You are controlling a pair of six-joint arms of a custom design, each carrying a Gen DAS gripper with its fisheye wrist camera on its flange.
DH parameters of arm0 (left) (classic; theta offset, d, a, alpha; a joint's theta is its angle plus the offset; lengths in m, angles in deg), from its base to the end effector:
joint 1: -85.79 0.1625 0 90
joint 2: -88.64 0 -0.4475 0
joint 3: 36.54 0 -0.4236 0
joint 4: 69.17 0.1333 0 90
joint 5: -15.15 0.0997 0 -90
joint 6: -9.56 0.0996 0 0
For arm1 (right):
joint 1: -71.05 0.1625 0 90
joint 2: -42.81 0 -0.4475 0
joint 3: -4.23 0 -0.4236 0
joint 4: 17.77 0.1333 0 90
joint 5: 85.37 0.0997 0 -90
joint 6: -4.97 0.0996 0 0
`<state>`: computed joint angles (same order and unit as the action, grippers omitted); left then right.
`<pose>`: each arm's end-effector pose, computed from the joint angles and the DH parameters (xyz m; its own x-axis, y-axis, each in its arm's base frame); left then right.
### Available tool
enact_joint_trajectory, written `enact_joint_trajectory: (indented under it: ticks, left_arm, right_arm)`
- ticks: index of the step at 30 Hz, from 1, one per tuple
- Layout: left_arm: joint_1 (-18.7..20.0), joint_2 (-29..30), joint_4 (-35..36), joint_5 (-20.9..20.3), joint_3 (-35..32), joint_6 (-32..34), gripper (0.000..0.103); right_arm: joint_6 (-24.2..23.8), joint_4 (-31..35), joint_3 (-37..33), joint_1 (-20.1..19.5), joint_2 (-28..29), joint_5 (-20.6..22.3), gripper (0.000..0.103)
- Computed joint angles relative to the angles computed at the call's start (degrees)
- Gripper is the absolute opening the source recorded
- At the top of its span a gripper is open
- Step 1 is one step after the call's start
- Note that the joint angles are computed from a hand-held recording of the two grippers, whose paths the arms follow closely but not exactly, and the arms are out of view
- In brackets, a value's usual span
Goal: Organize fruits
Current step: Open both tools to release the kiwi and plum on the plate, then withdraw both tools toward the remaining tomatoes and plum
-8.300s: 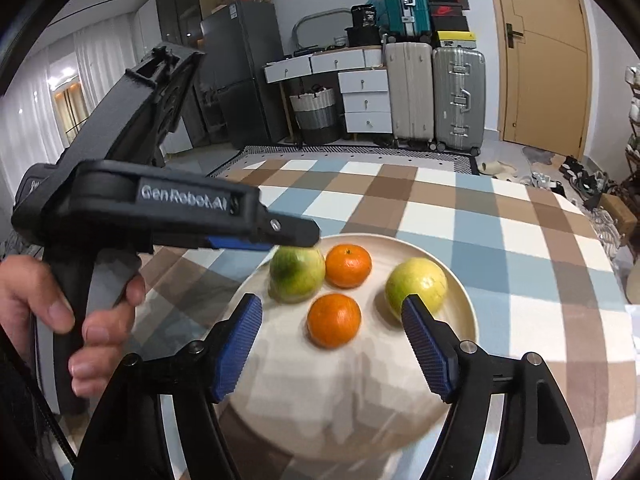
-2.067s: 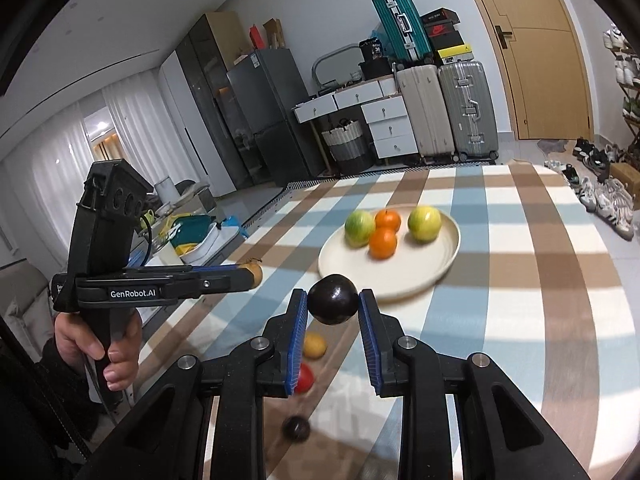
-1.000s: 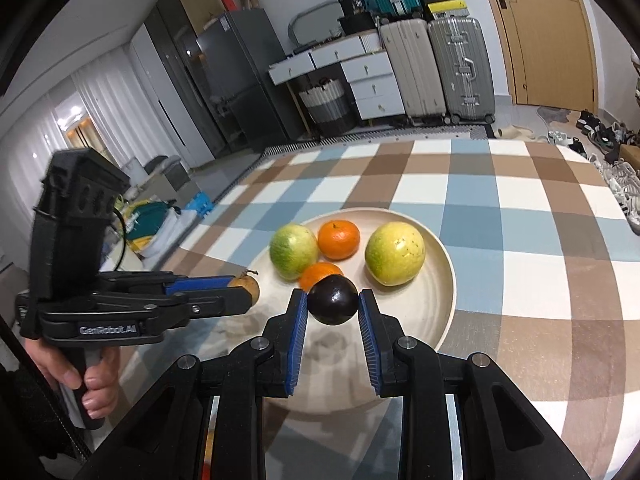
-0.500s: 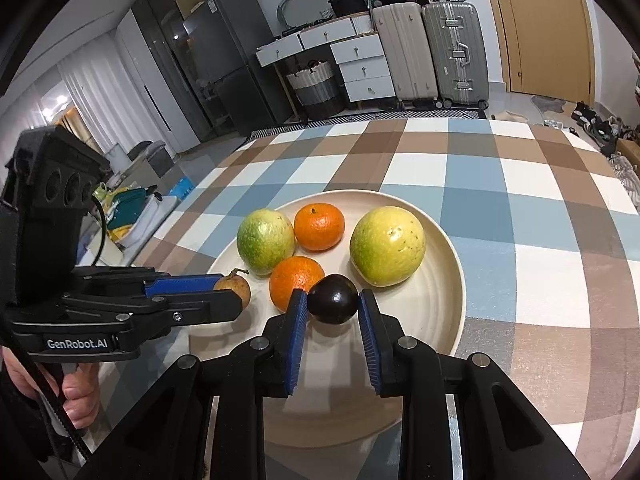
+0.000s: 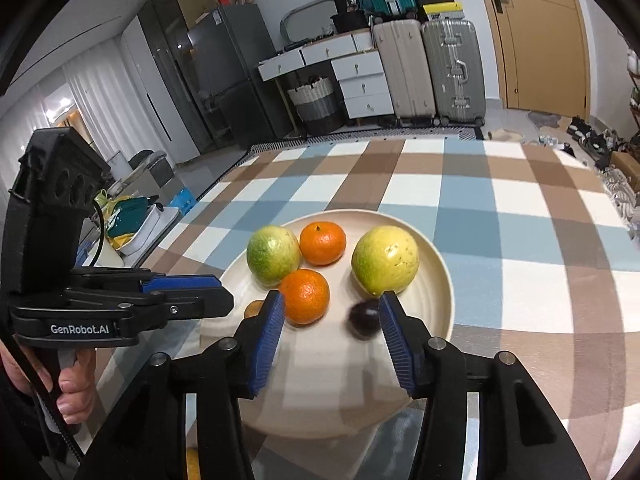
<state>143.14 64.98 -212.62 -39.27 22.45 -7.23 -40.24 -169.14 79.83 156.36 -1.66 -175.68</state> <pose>-0.3113 -0.8403 0.0511 -0.8972 0.0431 -0.4396 0.2649 0.8488 -0.4575 0.0654 -0.8264 0.2212 -0.7521 -0.5516 0.3607 -0.6574 0.6666 -0.3515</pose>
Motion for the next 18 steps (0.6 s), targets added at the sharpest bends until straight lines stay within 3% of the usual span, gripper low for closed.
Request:
enact_joint_trajectory:
  ticks: [10, 14, 18]
  left_arm:
    - [-3.21, -4.67, -4.77, 3.37, 8.34, 0.0, 0.027]
    - [-4.79, -6.67, -7.43, 5.99, 12.44, -0.56, 0.045]
    - [-6.65, -8.76, -11.58, 8.9, 17.28, -0.98, 0.053]
  right_arm:
    - [0.92, -4.84, 7.28, -0.27, -5.61, 2.16, 0.052]
    - [1.61, -7.71, 11.22, -0.77, -8.5, 5.3, 0.067]
    - [2.87, -11.38, 15.55, -1.55, -11.18, 9.65, 0.08]
